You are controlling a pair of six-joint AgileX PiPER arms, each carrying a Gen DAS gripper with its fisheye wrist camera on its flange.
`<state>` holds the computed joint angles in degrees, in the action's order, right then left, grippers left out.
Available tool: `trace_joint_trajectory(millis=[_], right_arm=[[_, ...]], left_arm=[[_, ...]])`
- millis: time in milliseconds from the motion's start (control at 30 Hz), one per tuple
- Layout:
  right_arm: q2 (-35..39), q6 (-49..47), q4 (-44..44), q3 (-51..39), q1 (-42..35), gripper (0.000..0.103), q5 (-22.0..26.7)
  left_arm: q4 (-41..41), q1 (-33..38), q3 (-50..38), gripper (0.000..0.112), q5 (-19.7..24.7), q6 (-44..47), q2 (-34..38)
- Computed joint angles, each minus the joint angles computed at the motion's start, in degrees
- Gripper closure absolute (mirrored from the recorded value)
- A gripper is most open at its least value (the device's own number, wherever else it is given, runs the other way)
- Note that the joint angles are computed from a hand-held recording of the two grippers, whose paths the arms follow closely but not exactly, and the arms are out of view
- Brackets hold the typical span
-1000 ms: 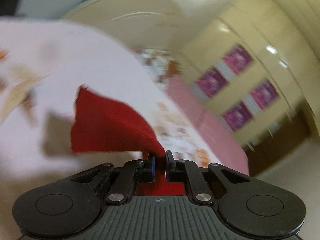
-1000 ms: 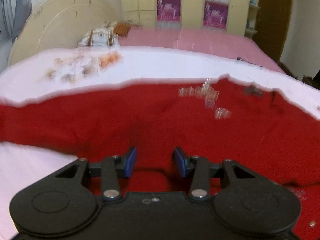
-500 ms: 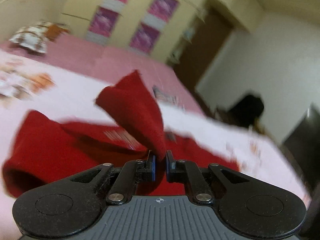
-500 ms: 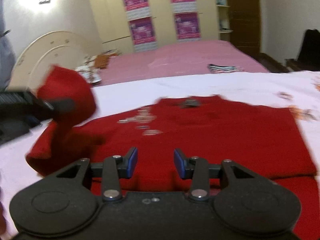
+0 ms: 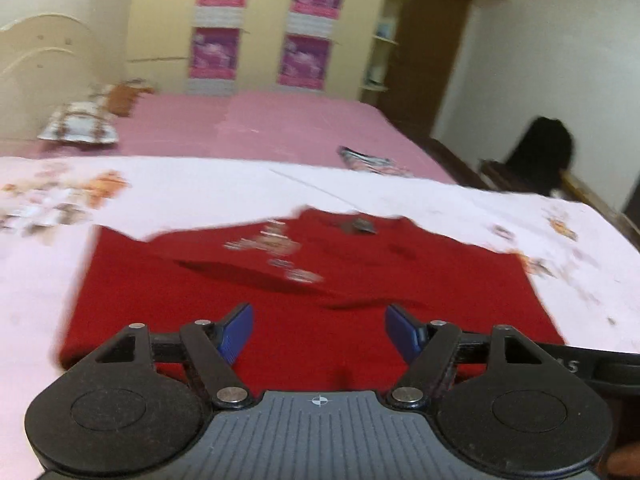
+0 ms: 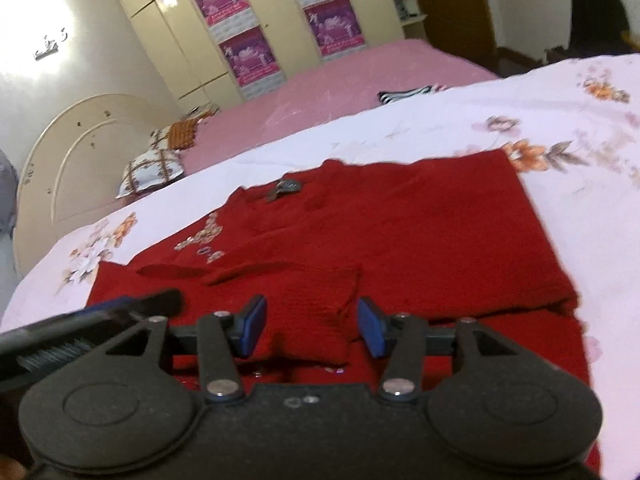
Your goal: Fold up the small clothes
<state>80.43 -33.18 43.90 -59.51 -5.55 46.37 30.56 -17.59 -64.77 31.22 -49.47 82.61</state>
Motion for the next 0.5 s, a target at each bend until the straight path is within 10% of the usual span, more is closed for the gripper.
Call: trace_joint_trajectory(millis=[300,367,500], right_arm=[[0.7,9.7,-10.6,0.7,6.1,0.052,-5.7],[0.0,6.4,-8.6,1.3,6.8,0.087,-6.4],[-0.4,3.8,-7.5,1.1,7.7,0.090,-7.4]], left_arm=[[3.5,13.6,13.3,0.040,-3.6,-3.8,-6.0],[5.9,14.3,14.5,0.040,-5.3,-6.9,-4.8],[7.1,14.7,15.7,0.040,-6.3,-8.4,-4.7]])
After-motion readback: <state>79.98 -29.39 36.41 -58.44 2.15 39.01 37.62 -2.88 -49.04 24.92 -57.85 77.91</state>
